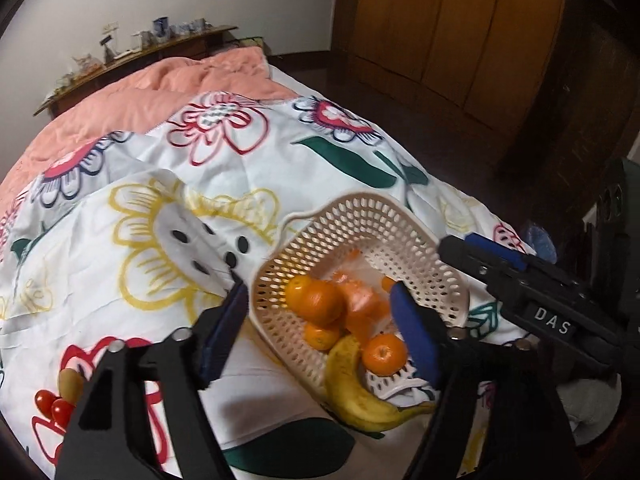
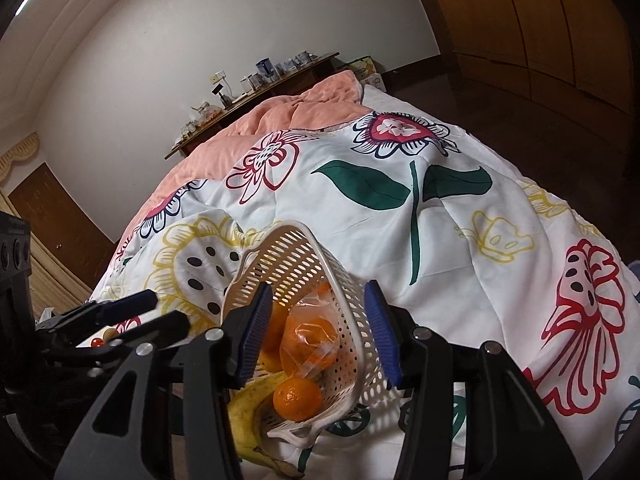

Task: Organize fruits
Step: 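Carry the large orange into the basket and open the left tool, then withdraw both tools from the basket back toward the tomatoes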

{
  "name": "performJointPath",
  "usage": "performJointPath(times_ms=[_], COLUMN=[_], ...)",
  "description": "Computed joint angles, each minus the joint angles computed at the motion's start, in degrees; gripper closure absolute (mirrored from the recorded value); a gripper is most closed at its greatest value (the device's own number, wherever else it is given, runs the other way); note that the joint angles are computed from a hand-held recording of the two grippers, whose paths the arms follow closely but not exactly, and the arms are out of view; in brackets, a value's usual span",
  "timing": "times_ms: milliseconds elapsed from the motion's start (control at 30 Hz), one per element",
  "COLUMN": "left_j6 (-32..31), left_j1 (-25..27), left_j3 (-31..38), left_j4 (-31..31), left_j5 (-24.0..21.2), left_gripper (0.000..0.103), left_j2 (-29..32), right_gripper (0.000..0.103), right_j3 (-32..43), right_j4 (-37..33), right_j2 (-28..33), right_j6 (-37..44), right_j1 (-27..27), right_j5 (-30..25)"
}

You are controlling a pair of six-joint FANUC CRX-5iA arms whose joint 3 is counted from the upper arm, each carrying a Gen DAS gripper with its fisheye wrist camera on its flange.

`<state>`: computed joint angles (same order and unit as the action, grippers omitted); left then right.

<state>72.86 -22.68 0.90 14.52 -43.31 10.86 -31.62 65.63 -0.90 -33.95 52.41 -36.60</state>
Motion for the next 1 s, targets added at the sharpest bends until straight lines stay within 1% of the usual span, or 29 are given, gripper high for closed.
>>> performJointPath(times_ms=[167,300,367,500,733,767,867,1000], left_j6=[3.9,5.2,6.2,9.2,12.6,13.1,14.1,14.6], left_j1=[0.8,1.3,1.3,0.9,0.9,0.9,1.1,1.7], left_j3=[0.3,-0.5,-0.4,-0.2,-0.3,-0.3,-0.7,-1.6], left_j4=[-3.9,-5.1,-6.5,-10.6,-15.2,-15.8,-17.1,-17.7], left_j5=[0.0,0.3,0.4,0.7,0.7,0.6,0.7,1.1], left_gripper=[0.024,0.018,0.017,0.011,0.011,0.011,0.010,0.010], left_j2=[-0.8,-1.6,-1.9,-2.7,-4.0,-4.1,-4.9,-5.9], right_gripper=[0.054,0.054,0.054,0.053,0.051,0.050,0.042,0.041], right_j3=[0.8,1.6,2.2,3.1,5.2,5.6,6.5,8.4], right_j4=[-0.8,-1.5,-2.1,-2.9,-4.5,-4.7,-4.9,-6.0], right_j2=[0.5,0.9,1.3,1.9,3.2,3.4,4.0,5.0], right_j6=[1.0,2.1,3.0,4.1,6.9,7.3,8.3,10.4], right_j1=[0.6,1.1,1.4,1.8,2.8,3.0,3.4,4.2], right_j5=[-0.3,-0.7,-0.7,-0.8,-1.0,-1.0,-1.3,-1.9])
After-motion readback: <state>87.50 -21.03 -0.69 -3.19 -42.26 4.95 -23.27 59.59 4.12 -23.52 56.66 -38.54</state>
